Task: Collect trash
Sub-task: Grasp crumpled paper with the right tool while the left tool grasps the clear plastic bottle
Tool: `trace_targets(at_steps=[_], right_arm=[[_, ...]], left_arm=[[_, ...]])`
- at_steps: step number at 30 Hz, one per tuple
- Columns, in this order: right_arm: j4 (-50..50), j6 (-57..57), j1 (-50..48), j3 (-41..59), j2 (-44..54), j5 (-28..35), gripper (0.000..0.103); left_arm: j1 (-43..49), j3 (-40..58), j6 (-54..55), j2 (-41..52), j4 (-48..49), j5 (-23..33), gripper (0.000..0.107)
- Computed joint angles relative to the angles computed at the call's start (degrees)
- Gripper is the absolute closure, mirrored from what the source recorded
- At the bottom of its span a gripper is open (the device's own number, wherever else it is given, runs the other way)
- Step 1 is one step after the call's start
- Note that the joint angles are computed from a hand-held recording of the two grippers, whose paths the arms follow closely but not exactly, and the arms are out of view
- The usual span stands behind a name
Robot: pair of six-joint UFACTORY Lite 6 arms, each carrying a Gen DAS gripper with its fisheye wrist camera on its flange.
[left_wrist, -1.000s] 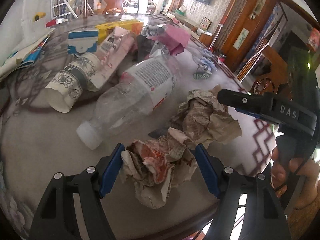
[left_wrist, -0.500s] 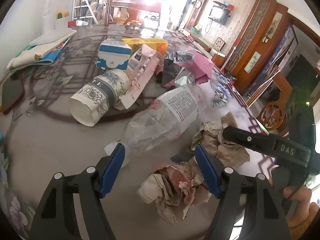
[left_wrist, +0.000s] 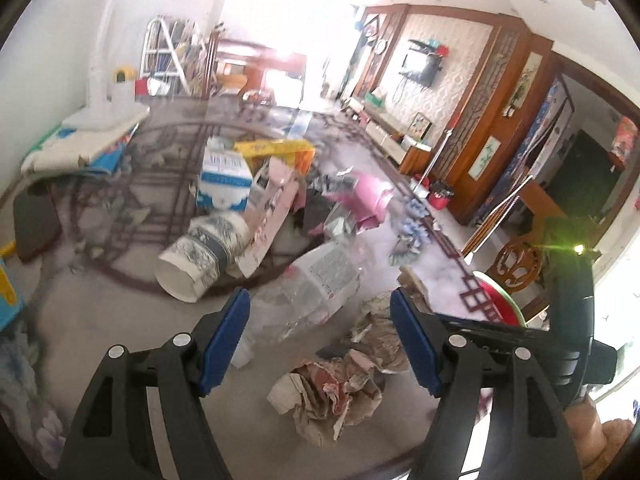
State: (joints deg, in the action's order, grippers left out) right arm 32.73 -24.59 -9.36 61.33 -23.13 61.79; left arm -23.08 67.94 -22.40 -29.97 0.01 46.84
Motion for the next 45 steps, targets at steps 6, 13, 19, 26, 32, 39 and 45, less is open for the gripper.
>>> trace_targets(at_steps=[6, 13, 19, 26, 32, 39, 45], right_arm=[[-6.25, 7.75, 5.83, 6.09, -3.76, 1.03, 0.077], [-2.69, 4.55, -1.72, 11.59, -4.36, 6.26, 0.077], [-0.8, -1.46, -8.18, 10.3, -1.64, 8.51, 0.076], [1.24, -10.81, -15.76, 2.85, 3.21, 8.62, 0.068], [0.1, -11.54, -14.0, 1.15, 5.22, 4.68, 0.035], [-5.21, -5.33, -5.97, 0.65, 6.51, -1.54, 0.024], [-0.64, -7.78, -10.21, 1.42, 3.28, 1.72, 0.053]], left_arm=[[5.87, -0.76, 6.55, -2.88, -4.06, 2.51, 0.038], [4.44, 2.71, 9.44, 5.09, -4.05, 5.42, 0.038], [2.58, 11.66, 12.83, 17.42, -3.28, 7.01, 0.038], [-0.38, 24.72, 17.92, 35.02, -0.39, 11.27, 0.038], [-2.92, 26.84, 17.37, 40.95, 0.17, 11.45, 0.038], [-1.62, 24.15, 17.85, 38.17, -3.48, 8.95, 0.043], [0.75, 21.48, 18.29, 30.99, -9.44, 5.47, 0.044]])
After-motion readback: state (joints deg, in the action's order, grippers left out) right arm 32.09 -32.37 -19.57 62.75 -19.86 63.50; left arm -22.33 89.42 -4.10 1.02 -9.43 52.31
